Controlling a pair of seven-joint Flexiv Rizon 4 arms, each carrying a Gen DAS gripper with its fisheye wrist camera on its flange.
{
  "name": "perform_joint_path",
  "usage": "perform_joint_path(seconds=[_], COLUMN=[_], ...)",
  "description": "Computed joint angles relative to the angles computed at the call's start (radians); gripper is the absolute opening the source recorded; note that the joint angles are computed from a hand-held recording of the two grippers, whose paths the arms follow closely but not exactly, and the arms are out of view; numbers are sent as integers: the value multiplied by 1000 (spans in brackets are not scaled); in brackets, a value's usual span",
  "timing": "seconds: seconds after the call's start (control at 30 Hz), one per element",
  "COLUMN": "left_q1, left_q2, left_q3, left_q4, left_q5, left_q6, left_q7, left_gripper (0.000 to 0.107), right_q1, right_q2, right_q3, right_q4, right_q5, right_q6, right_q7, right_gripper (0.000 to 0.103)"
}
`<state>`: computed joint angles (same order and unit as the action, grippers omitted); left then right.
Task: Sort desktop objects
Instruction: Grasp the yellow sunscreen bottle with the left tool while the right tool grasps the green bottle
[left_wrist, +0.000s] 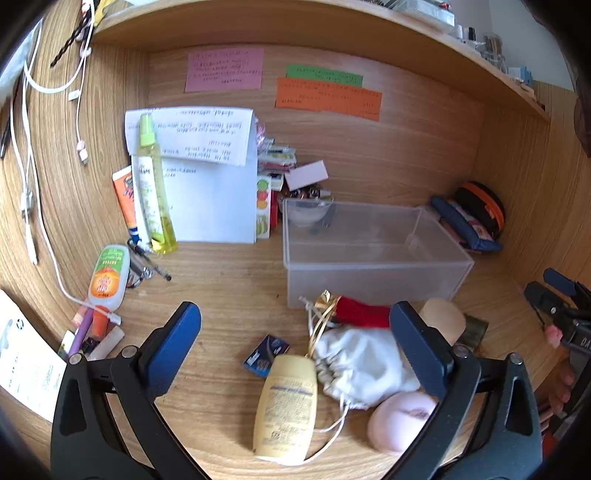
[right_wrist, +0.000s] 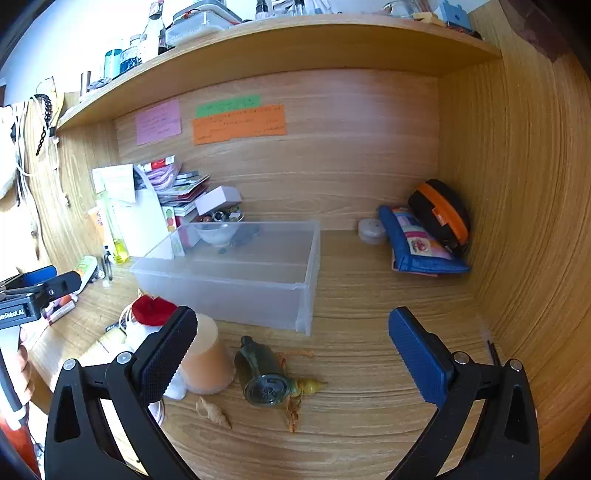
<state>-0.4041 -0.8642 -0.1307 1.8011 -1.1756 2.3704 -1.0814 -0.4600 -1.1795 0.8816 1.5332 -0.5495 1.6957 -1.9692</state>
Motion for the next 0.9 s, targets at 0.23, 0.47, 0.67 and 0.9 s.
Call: perform_joint_path(seconds=[0.23, 0.47, 0.67, 0.9], left_q1=[-12, -12, -16, -3], left_q2=[-7, -20, -32, -54], left_q3=[7, 4, 16, -2], left_q4=[39, 59, 58, 19], left_q5=[-19, -50, -60, -139], left_q6=[-64, -106, -150, -186], left_q7=[7, 15, 8, 82], left_gripper=[103, 103, 103, 84], right_q1=[3, 31, 78, 127], right_q2=[-8, -2, -1, 4], right_q3=[-5, -45, -79, -107], right_q4=[-5, -10, -50, -89], right_q5=[30, 81, 129, 185], right_q6=[-48, -106, -191, -257], right_q7=[-64, -157, -219, -297], right_gripper=[103, 96, 79, 65])
